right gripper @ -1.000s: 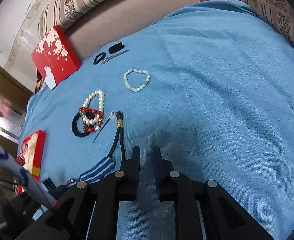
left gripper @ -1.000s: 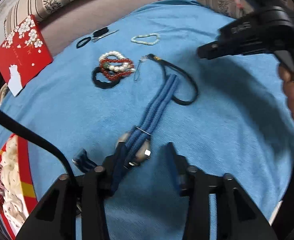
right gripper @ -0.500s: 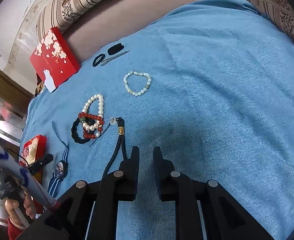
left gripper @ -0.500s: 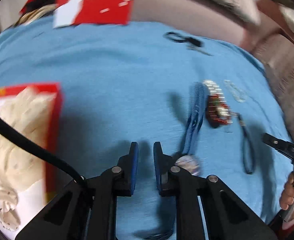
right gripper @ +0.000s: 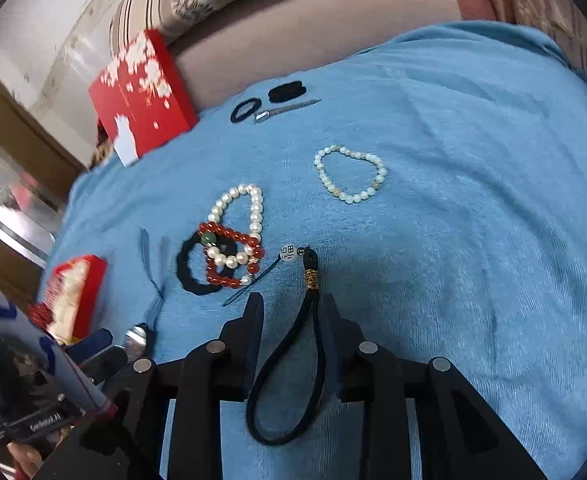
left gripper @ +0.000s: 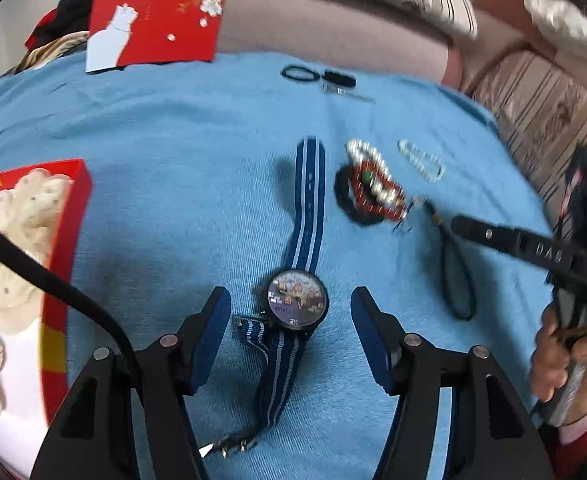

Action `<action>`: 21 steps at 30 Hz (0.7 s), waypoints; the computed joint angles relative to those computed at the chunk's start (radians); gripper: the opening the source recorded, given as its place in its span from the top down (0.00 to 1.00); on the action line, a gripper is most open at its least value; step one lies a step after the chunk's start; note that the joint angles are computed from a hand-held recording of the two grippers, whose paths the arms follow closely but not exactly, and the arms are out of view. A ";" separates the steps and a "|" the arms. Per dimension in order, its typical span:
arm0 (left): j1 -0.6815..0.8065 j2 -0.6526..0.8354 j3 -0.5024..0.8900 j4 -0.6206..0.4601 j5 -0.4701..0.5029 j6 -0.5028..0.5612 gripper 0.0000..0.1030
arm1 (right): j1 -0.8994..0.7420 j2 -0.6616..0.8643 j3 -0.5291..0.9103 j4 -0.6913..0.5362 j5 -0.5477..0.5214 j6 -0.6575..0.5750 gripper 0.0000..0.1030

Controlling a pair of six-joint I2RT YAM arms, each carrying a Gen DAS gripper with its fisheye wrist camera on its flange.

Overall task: Organize jewelry
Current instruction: 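Grasp the watch face with the left tool while the right tool grasps the black cord hair tie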

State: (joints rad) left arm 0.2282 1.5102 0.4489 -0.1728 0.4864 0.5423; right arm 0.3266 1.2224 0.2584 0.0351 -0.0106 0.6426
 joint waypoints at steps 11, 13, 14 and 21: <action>-0.148 0.057 -0.071 0.221 -0.146 -0.019 0.40 | 0.106 0.249 0.116 0.017 0.198 -0.062 0.81; -0.179 0.028 -0.103 0.268 -0.187 -0.022 0.60 | 0.125 0.253 0.128 -0.007 0.224 -0.064 0.90; -0.179 0.013 -0.103 0.254 -0.184 -0.025 0.60 | 0.121 0.241 0.123 -0.008 0.216 -0.061 0.92; -0.019 -0.167 -0.084 0.032 -0.014 -0.015 0.60 | 0.180 0.023 0.082 -0.091 0.256 0.007 0.93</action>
